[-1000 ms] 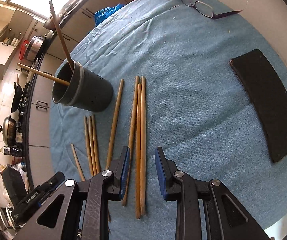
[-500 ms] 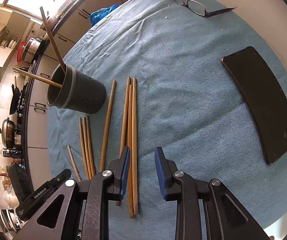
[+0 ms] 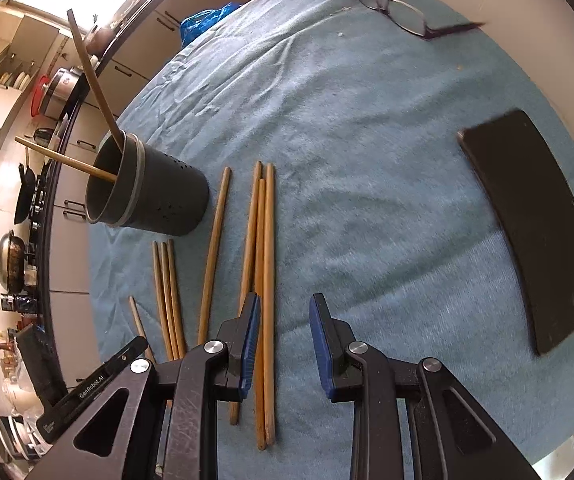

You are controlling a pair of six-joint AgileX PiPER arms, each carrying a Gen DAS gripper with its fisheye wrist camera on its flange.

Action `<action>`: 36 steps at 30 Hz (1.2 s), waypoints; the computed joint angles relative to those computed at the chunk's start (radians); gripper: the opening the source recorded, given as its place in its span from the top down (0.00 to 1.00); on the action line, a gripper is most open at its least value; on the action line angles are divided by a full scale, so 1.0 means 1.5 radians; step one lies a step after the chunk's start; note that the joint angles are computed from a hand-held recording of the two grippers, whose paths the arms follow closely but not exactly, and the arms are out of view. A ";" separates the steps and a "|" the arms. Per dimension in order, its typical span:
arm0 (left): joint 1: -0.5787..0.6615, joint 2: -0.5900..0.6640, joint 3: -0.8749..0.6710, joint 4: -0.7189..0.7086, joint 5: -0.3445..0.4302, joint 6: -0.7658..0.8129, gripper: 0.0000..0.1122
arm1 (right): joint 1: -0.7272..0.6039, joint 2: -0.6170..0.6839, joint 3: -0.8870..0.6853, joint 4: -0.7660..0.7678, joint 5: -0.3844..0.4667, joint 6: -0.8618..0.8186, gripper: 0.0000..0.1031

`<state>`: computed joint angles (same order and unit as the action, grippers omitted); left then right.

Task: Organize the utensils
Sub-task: 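Move both tools back over the remaining chopsticks on the cloth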

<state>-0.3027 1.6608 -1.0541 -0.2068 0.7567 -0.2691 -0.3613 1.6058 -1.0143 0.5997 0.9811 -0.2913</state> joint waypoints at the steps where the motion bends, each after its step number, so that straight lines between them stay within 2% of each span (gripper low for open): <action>1: -0.002 0.003 -0.002 0.007 -0.001 -0.006 0.83 | 0.013 0.009 -0.011 -0.007 -0.007 0.009 0.73; 5: -0.001 0.002 0.001 0.008 -0.006 -0.004 0.83 | 0.055 0.049 -0.053 -0.030 -0.028 0.037 0.74; 10: -0.006 -0.004 0.006 0.015 -0.008 -0.009 0.83 | 0.099 0.100 -0.101 -0.072 -0.048 0.073 0.83; 15: -0.008 -0.005 0.008 0.013 -0.011 -0.017 0.83 | 0.117 0.139 -0.132 -0.103 -0.057 0.099 0.86; 21: -0.011 -0.007 0.010 0.018 -0.011 -0.025 0.83 | 0.119 0.167 -0.151 -0.115 -0.050 0.098 0.88; 25: -0.007 -0.005 0.007 0.014 -0.008 -0.025 0.83 | 0.131 0.163 -0.161 -0.169 -0.042 0.135 0.89; 36: -0.008 -0.002 0.001 0.023 -0.003 -0.037 0.83 | 0.107 0.179 -0.189 -0.111 -0.015 0.106 0.89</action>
<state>-0.3146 1.6579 -1.0533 -0.1725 0.7524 -0.3248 -0.2002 1.8750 -1.2970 0.4338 0.9584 -0.1329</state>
